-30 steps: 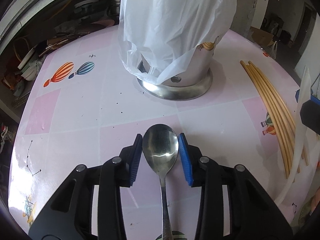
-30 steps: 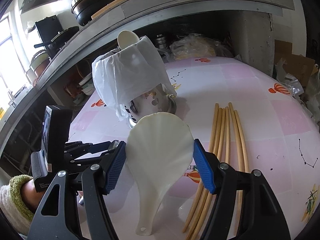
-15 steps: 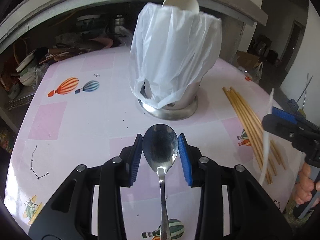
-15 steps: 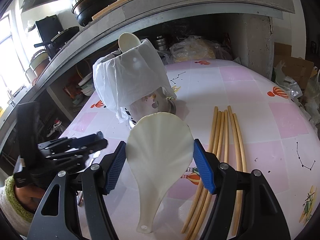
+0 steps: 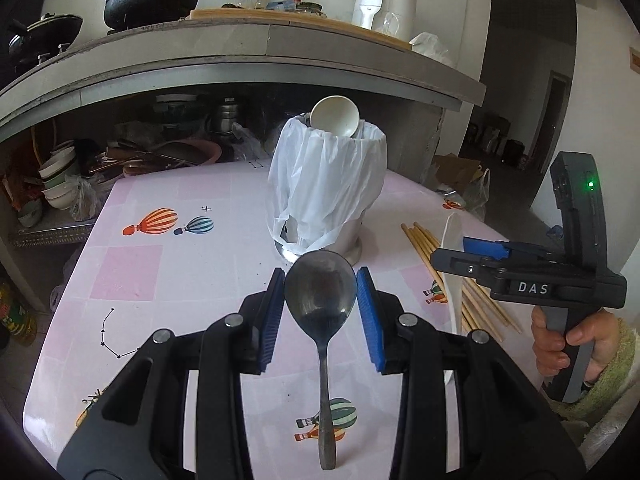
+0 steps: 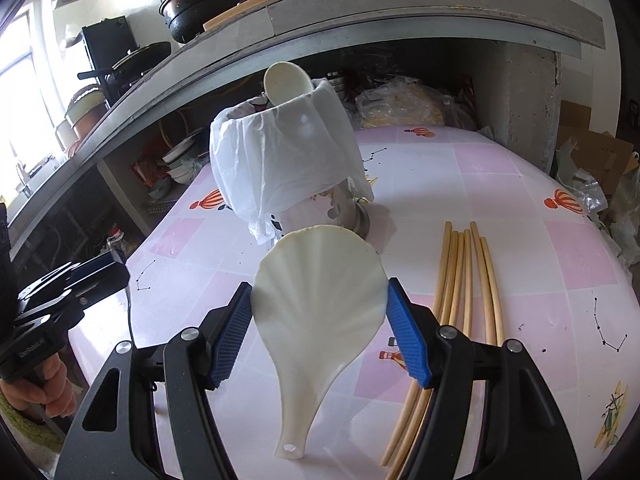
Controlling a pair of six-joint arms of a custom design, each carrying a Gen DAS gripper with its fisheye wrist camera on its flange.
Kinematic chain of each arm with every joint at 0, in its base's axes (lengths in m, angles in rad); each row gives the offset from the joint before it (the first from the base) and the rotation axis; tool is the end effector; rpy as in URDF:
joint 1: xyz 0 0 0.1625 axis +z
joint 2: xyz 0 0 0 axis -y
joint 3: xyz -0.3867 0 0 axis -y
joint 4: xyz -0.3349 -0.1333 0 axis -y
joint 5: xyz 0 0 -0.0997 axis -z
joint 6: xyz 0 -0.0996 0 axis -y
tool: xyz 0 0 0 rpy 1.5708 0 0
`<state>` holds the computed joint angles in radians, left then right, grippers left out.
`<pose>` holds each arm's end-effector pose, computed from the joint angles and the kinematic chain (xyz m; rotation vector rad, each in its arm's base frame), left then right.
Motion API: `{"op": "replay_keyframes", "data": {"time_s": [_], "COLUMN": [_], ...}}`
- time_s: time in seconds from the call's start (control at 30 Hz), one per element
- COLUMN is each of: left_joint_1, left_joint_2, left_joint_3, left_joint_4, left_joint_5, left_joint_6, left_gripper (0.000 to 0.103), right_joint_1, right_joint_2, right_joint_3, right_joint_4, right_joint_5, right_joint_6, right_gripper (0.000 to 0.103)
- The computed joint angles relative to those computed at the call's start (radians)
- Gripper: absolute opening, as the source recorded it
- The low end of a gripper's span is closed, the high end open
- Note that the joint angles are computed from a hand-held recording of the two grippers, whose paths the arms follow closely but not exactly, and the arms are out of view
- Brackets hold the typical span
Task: Organize utensils
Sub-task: 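Carry the metal tablespoon with the left tool up over the bagged holder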
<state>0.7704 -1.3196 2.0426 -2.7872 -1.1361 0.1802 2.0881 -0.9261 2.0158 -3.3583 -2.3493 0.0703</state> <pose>-0.2209 -0.4585 0.2831 1.1630 2.5043 -0.8470 0.3069 -0.4113 0.1844 0.1803 -2.3870 1.1056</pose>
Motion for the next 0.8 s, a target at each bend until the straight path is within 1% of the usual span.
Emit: {"op": "replay_keyframes", "data": {"time_s": [0.47,0.8], "left_joint_1": [-0.002,-0.011], "left_joint_2": [-0.123,-0.188], "left_joint_3": [0.082,0.116], "left_joint_4": [-0.049,-0.044], "left_joint_5": [-0.053,-0.062], "left_joint_6": [0.008,-0.002], "left_gripper": [0.034,0.034], "right_joint_1": [0.039,0.055], "right_joint_2": [0.030,0.047], "right_joint_3": [-0.044,-0.067], "right_joint_4": [0.047,0.066], "right_joint_5": [-0.036,-0.043], "right_joint_6": [-0.006,-0.011], "right_gripper": [0.065,0.065]}}
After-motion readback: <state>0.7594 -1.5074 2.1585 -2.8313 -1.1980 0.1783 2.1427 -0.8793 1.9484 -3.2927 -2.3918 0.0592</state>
